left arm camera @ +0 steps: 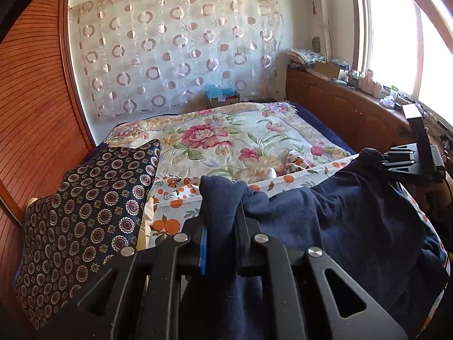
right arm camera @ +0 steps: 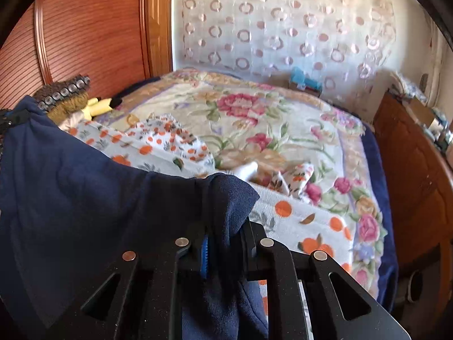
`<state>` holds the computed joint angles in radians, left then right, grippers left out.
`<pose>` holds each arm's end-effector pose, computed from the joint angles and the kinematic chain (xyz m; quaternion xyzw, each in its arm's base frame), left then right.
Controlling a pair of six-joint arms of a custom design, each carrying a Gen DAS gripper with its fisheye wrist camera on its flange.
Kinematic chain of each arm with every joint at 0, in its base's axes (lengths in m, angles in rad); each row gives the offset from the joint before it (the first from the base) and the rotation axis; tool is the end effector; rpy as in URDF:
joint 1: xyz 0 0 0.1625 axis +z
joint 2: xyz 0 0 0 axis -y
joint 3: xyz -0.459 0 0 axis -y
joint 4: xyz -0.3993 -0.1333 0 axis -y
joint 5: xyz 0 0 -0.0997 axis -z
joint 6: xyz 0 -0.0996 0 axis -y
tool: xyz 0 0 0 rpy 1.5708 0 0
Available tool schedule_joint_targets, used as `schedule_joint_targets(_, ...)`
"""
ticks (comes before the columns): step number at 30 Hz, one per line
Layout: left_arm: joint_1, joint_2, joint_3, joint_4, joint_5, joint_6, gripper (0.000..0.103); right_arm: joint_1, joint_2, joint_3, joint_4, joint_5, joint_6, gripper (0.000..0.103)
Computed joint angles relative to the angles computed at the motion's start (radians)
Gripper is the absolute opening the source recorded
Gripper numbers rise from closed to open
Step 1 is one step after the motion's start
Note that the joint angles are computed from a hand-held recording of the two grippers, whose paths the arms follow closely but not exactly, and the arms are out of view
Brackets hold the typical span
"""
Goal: Fold small clothes
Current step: 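Lower the folded shirt onto the bed and open both tools, then grasp the folded shirt edge with the right tool while the left tool grasps it too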
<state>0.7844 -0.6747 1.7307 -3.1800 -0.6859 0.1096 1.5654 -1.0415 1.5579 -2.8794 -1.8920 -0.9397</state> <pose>-0.3278 -0.6243 0.1004 0.2712 0.8342 -0.3695 0.3066 0.0980 -0.7168 0.3661 0.3550 -0.8409 0.2720 0.3047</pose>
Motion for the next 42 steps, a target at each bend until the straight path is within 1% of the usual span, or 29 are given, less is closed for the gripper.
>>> schedule_joint_targets(1,0.001,-0.001,-0.001,0.005,-0.001,-0.004,0.015,0.000,0.006,-0.015,0.017,-0.008,0.003,0.017)
schedule_joint_targets(3,0.002,-0.005,0.000,0.019,0.001,-0.018,0.023,0.002,0.006,-0.028,0.033,-0.020,0.015,0.028)
schedule_joint_targets(4,0.000,-0.005,-0.001,0.018,0.006,-0.016,0.032,0.004,0.011,-0.037,0.033,-0.023,0.023,0.032)
schedule_joint_targets(5,-0.002,-0.007,0.004,0.003,0.008,-0.007,0.045,0.007,0.011,-0.039,0.017,-0.028,0.029,0.041)
schedule_joint_targets(6,-0.007,-0.012,0.014,-0.013,0.005,0.000,0.051,0.010,0.010,-0.038,-0.001,-0.033,0.032,0.051)
schedule_joint_targets(7,-0.012,-0.018,0.022,-0.022,0.002,0.006,0.061,0.013,0.005,-0.032,-0.017,-0.032,0.040,0.056)
schedule_joint_targets(8,-0.019,-0.026,0.032,-0.023,0.006,0.005,0.073,0.015,-0.005,-0.025,-0.023,-0.026,0.049,0.062)
schedule_joint_targets(9,-0.025,-0.034,0.042,-0.029,0.006,0.003,0.077,0.018,-0.020,-0.013,-0.034,-0.019,0.054,0.062)
schedule_joint_targets(12,-0.047,-0.063,0.094,-0.046,-0.005,-0.011,0.078,0.026,-0.080,0.047,-0.043,0.003,0.070,0.062)
schedule_joint_targets(14,-0.061,-0.081,0.135,-0.040,-0.017,-0.035,0.078,0.027,-0.136,0.112,-0.039,0.024,0.091,0.062)
schedule_joint_targets(17,-0.078,-0.108,0.202,-0.014,-0.043,-0.104,0.078,0.021,-0.222,0.222,-0.046,0.051,0.100,0.062)
schedule_joint_targets(20,-0.095,-0.122,0.263,-0.006,-0.074,-0.165,0.078,0.015,-0.303,0.343,-0.078,0.065,0.099,0.062)
schedule_joint_targets(23,-0.112,-0.125,0.308,0.008,-0.094,-0.205,0.078,0.002,-0.364,0.427,-0.070,0.079,0.118,0.062)
schedule_joint_targets(28,-0.130,-0.125,0.363,0.025,-0.112,-0.295,0.078,-0.009,-0.425,0.534,-0.086,0.078,0.112,0.062)
schedule_joint_targets(31,-0.138,-0.120,0.379,0.045,-0.108,-0.341,0.078,-0.027,-0.460,0.579,-0.082,0.100,0.136,0.060)
schedule_joint_targets(33,-0.142,-0.118,0.390,0.040,-0.092,-0.358,0.078,-0.036,-0.466,0.590,-0.081,0.116,0.162,0.058)
schedule_joint_targets(36,-0.141,-0.115,0.392,0.044,-0.106,-0.384,0.078,-0.049,-0.482,0.611,-0.072,0.125,0.179,0.056)
schedule_joint_targets(37,-0.137,-0.113,0.388,0.043,-0.114,-0.387,0.077,-0.050,-0.483,0.613,-0.068,0.122,0.182,0.056)
schedule_joint_targets(38,-0.132,-0.111,0.383,0.046,-0.124,-0.393,0.069,-0.053,-0.481,0.615,-0.064,0.115,0.183,0.055)
schedule_joint_targets(41,-0.111,-0.105,0.362,0.088,-0.157,-0.431,0.059,-0.053,-0.466,0.611,-0.067,0.096,0.180,0.054)
schedule_joint_targets(42,-0.107,-0.103,0.358,0.102,-0.162,-0.442,0.058,-0.058,-0.466,0.608,-0.059,0.100,0.187,0.054)
